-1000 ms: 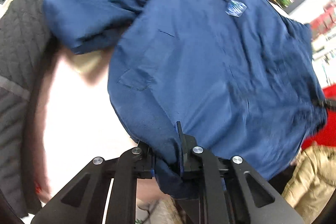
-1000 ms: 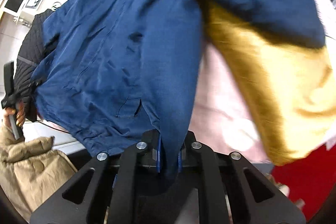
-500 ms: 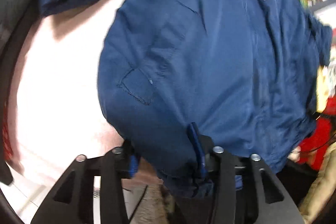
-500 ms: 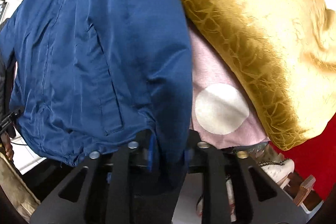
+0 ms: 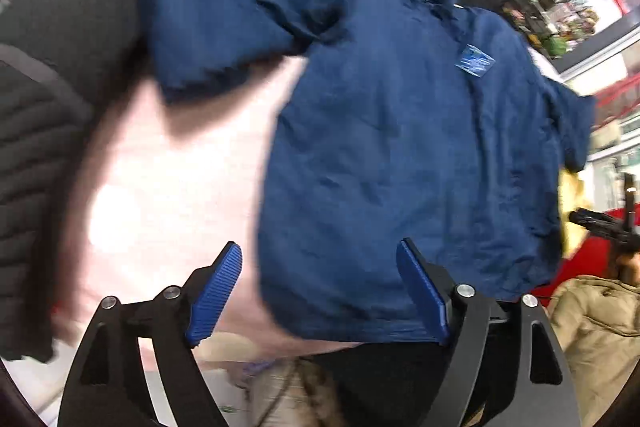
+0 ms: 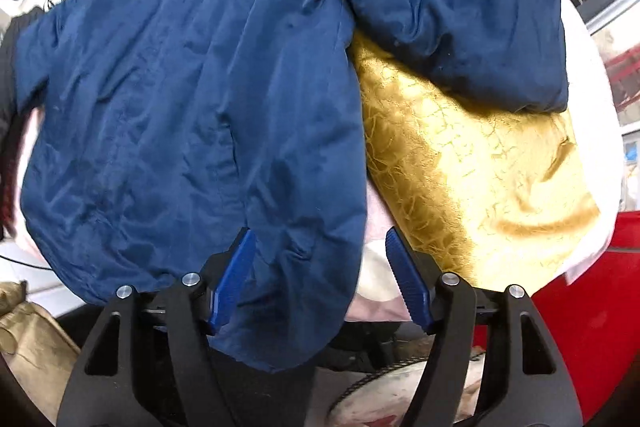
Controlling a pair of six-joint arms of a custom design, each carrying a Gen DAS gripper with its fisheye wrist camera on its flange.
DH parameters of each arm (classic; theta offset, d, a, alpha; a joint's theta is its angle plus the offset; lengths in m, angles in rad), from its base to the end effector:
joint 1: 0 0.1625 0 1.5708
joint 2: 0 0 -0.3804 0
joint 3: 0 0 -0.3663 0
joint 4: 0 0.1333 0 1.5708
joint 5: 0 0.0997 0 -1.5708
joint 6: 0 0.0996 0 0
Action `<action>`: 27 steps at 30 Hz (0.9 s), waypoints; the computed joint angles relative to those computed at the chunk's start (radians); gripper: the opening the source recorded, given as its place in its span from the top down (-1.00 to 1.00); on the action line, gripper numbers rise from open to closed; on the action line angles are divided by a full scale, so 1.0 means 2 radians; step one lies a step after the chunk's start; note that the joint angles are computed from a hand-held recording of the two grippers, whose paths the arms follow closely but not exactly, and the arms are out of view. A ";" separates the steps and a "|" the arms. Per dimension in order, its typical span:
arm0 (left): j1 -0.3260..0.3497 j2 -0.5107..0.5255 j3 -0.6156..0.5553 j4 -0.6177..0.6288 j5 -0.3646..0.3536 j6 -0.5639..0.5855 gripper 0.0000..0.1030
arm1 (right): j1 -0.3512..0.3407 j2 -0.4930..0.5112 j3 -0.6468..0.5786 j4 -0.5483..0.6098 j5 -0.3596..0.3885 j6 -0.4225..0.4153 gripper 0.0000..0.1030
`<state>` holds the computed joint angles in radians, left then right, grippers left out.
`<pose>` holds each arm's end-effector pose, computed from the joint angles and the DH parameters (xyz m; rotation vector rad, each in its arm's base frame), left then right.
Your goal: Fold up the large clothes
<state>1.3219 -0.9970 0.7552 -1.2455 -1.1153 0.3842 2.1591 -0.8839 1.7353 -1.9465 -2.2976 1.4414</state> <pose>0.0105 -0.6775 0.4722 0.8617 2.5470 0.1542 0.3539 -0.4096 0.0693 -0.7688 -2.2113 0.4548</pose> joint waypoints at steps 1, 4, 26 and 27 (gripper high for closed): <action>0.003 0.011 -0.021 0.006 0.001 -0.010 -0.54 | -0.002 -0.008 0.012 -0.015 0.002 0.003 -0.32; 0.011 0.030 -0.047 0.004 -0.025 -0.057 -0.54 | -0.005 -0.034 0.056 -0.091 0.001 -0.002 -0.32; -0.035 -0.034 0.354 -0.301 0.148 0.010 -0.91 | -0.083 0.163 -0.107 -0.038 0.031 -0.162 -0.90; -0.035 -0.032 0.350 -0.295 0.148 0.001 -0.91 | -0.086 0.156 -0.093 -0.062 0.035 -0.170 -0.90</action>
<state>1.2523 -1.0608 1.4556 -1.8363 -0.8201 0.3870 1.9868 -0.5710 1.5494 -2.0709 -2.2272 1.1010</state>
